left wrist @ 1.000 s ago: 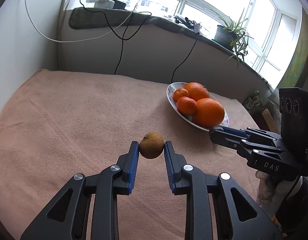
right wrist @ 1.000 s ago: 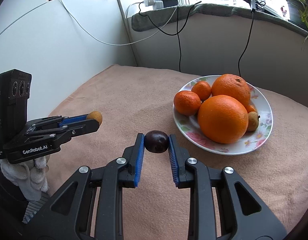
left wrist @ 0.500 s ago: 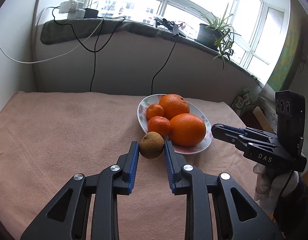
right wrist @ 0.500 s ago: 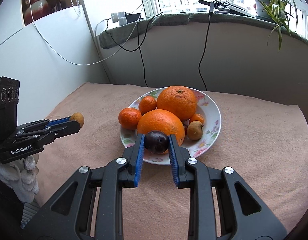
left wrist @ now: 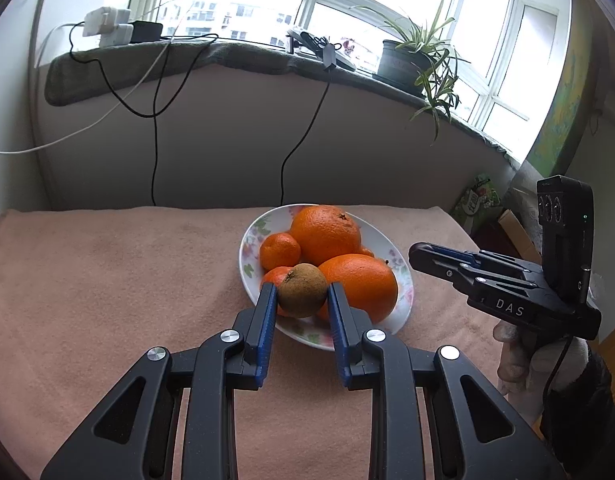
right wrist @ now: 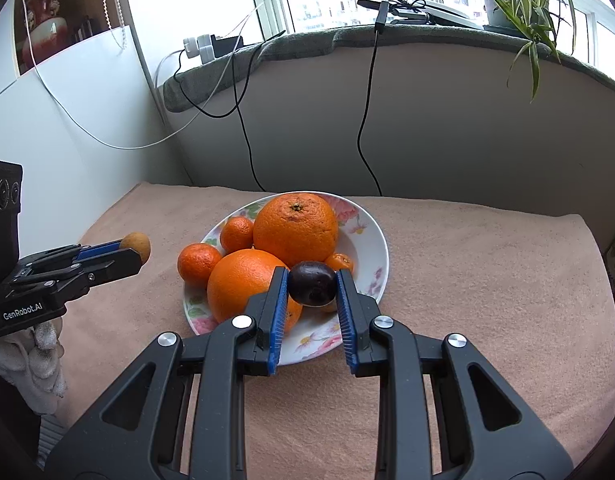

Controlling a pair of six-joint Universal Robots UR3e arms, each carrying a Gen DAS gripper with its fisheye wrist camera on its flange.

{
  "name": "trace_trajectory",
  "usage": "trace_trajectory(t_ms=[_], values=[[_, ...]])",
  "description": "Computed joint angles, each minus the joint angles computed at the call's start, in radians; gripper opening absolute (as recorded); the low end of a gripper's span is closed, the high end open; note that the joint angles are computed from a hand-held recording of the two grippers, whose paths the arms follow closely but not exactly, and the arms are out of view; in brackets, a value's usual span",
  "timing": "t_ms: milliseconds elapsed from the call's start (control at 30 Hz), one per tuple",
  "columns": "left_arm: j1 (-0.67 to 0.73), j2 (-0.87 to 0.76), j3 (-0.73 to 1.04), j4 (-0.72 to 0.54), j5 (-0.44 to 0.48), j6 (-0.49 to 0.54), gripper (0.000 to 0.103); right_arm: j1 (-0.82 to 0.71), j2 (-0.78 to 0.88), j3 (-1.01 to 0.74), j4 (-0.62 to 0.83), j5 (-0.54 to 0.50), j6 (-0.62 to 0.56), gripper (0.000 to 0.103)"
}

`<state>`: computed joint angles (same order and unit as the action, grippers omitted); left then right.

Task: Organize fruits
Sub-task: 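Carry the kiwi in the left gripper while the right gripper carries the plum over the plate, then open both grippers to drop the kiwi and plum onto the plate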

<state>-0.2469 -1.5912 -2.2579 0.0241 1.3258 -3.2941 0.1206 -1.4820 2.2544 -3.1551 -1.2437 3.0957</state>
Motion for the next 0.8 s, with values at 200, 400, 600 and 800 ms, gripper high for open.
trace_trajectory(t_ms=[200,400,600,800], values=[[-0.019,-0.073,0.081,-0.012,0.001,0.001,0.024,-0.011,0.045,-0.045,0.012,-0.002,-0.005,0.025],[-0.024,-0.117,0.137,-0.027,-0.006,0.000,0.024,-0.008,0.102,-0.103,0.024,-0.018,0.000,0.025],[-0.030,-0.145,0.169,-0.031,-0.002,0.001,0.024,-0.015,0.155,-0.159,0.041,-0.014,0.003,0.025],[-0.033,-0.167,0.200,-0.040,-0.003,0.001,0.024,-0.010,0.199,-0.209,0.057,-0.014,0.005,0.025]])
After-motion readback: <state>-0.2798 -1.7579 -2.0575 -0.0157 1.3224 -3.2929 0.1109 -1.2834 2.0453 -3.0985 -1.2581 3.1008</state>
